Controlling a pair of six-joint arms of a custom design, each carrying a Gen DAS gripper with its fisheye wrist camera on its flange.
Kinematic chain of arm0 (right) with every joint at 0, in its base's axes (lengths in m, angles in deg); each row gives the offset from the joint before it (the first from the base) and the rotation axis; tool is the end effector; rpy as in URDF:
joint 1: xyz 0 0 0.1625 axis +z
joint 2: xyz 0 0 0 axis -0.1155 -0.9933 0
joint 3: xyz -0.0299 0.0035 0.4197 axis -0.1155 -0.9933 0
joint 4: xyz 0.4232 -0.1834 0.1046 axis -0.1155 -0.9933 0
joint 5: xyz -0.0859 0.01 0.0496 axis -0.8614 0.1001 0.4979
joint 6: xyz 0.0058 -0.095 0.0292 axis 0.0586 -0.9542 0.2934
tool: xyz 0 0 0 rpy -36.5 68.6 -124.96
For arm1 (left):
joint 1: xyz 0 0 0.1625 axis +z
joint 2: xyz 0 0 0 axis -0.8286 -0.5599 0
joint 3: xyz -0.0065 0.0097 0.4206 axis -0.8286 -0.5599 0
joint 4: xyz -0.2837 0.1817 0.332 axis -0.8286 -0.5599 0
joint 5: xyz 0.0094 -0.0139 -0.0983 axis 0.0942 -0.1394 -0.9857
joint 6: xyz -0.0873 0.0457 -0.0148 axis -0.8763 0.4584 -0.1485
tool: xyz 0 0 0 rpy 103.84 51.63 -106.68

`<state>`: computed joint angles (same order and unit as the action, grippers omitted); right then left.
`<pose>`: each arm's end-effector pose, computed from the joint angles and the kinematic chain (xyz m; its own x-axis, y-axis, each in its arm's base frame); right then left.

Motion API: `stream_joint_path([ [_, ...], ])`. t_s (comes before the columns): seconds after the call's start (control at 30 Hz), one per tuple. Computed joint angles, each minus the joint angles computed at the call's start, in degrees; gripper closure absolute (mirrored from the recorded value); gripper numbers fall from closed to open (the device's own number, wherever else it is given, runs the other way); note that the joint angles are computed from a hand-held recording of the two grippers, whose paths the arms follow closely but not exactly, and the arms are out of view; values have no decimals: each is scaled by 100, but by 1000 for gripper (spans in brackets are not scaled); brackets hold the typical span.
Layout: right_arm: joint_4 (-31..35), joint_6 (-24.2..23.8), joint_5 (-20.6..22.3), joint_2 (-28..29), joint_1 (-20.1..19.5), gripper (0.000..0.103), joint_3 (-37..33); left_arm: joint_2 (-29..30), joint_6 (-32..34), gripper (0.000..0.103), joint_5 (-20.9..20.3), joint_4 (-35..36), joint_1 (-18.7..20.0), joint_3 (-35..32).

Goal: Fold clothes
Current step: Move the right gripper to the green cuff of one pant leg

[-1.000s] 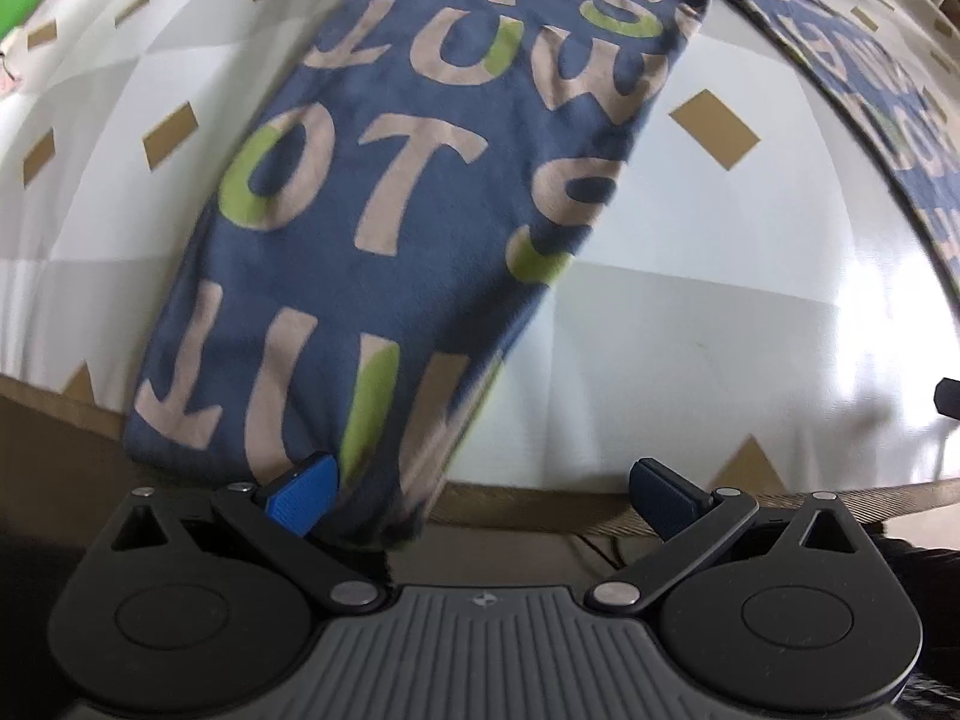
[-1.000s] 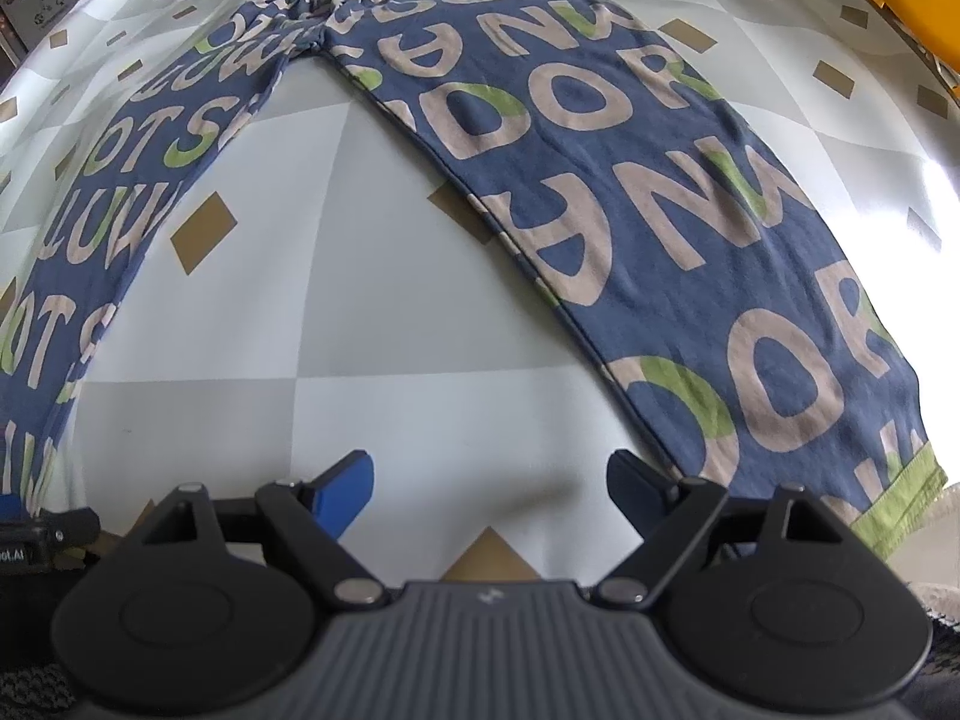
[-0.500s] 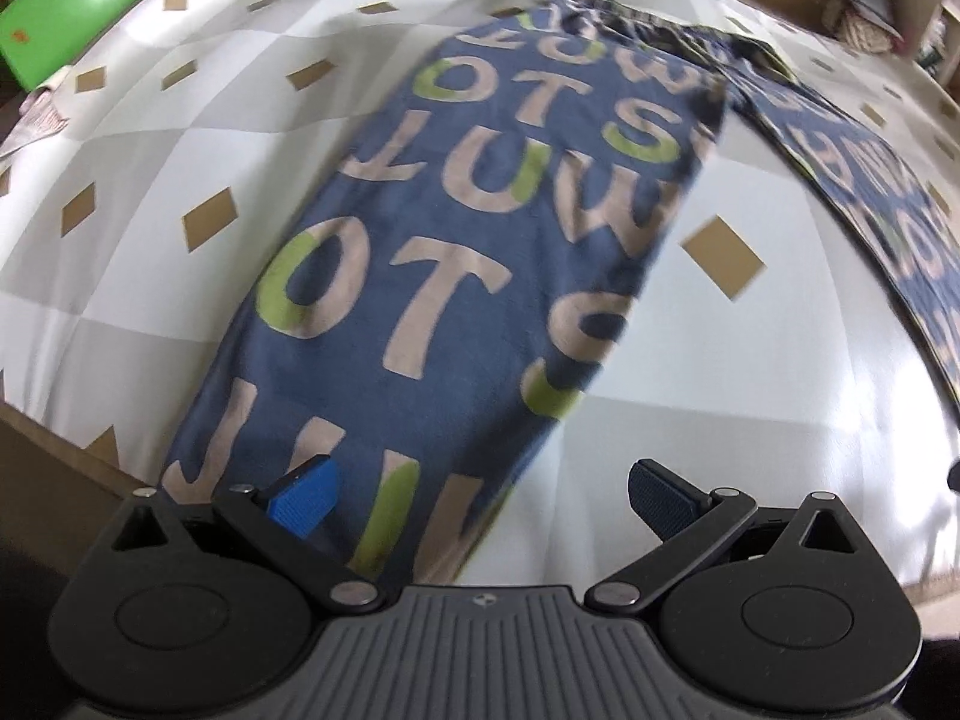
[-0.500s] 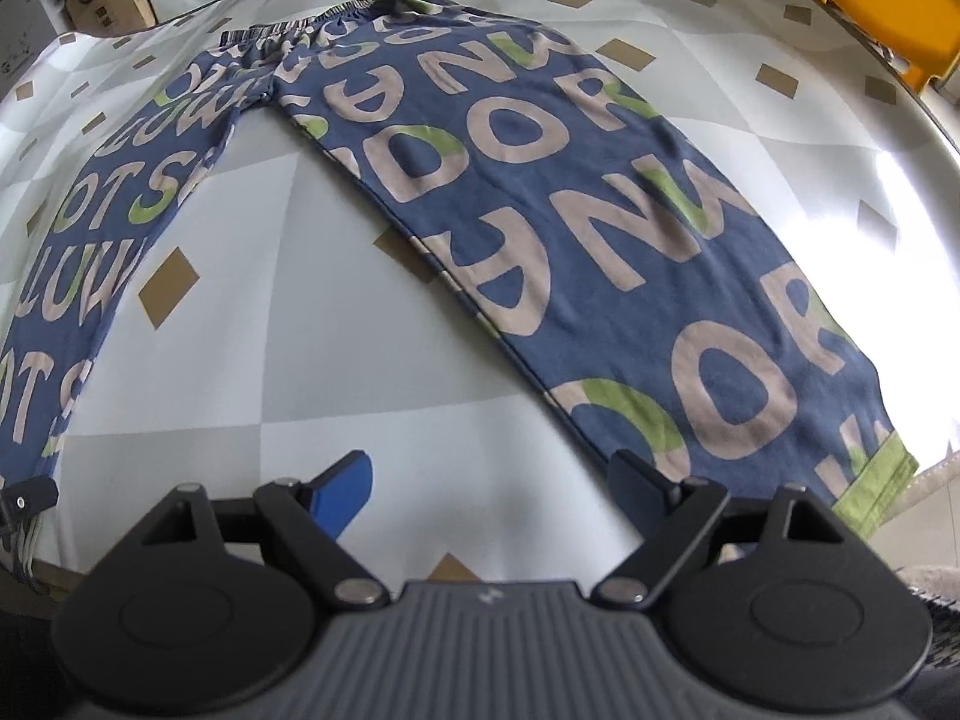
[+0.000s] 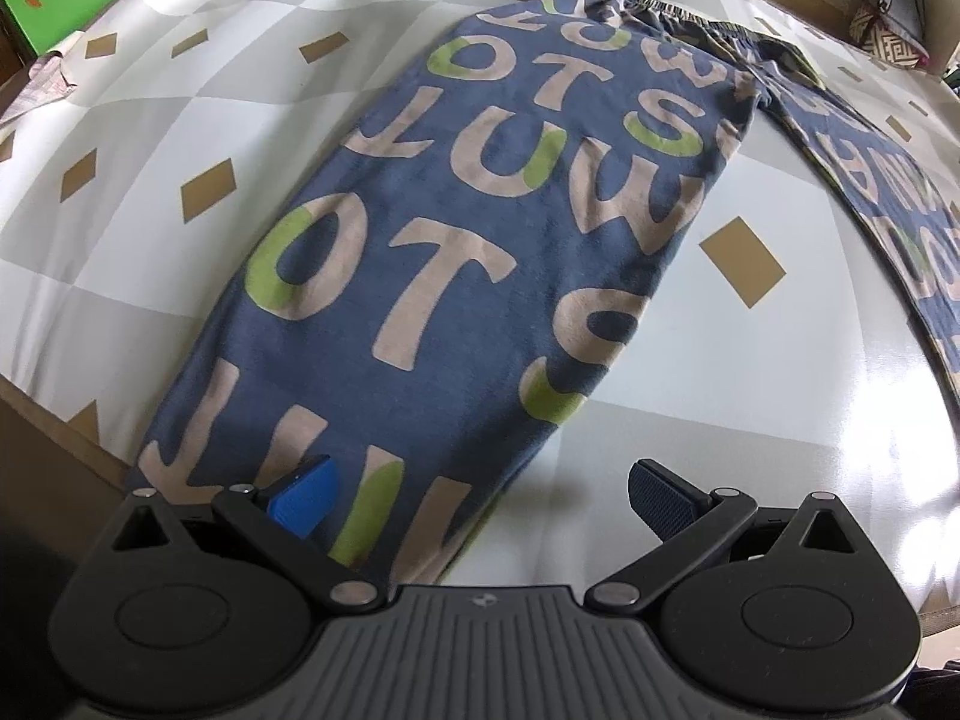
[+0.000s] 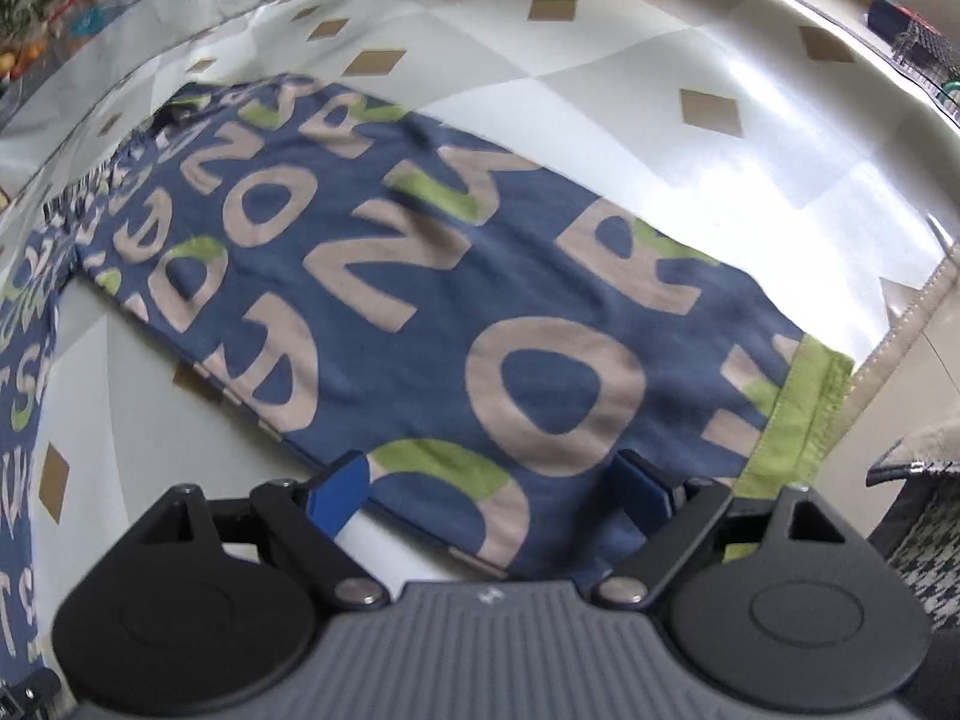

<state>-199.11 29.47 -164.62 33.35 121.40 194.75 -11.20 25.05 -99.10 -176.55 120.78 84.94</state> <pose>0.2873 -0.4990 0.0422 -0.6651 0.5172 0.5386 0.1090 0.7808 -0.6152 0.0063 -0.4869 0.3187 -0.7036 -0.2944 -0.6467 0.0613 0.8816 -0.4680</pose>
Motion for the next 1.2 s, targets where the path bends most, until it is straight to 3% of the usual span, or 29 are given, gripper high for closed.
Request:
stream_joint_path([
  [0.17, 725, 178, -136, 129, 91, 10, -151, 44, -57, 0, -46, 152, 5, -50],
  [0.37, 876, 407, 159, 26, 94, 6, -87, -19, -221, 0, -109, 282, 33, -84],
  [0.6, 1310, 617, 219, 13, 175, 6, -165, -73, -334, 0, -151, 424, 25, -97],
  [0.67, 1054, 549, 85, 29, 230, 11, -116, -86, -391, 0, -127, 451, 28, -99],
  [0.83, 50, 50, -496, 169, 374, 12, -35, -91, -507, 0, -46, 520, 42, -104],
  [0.93, 168, 430, -860, 208, 338, 11, -75, -62, -429, 0, 45, 488, 35, -96],
  [1.2, 1021, 1642, -1036, 66, 110, 10, -87, 65, -198, 0, 373, 273, 64, -78],
])
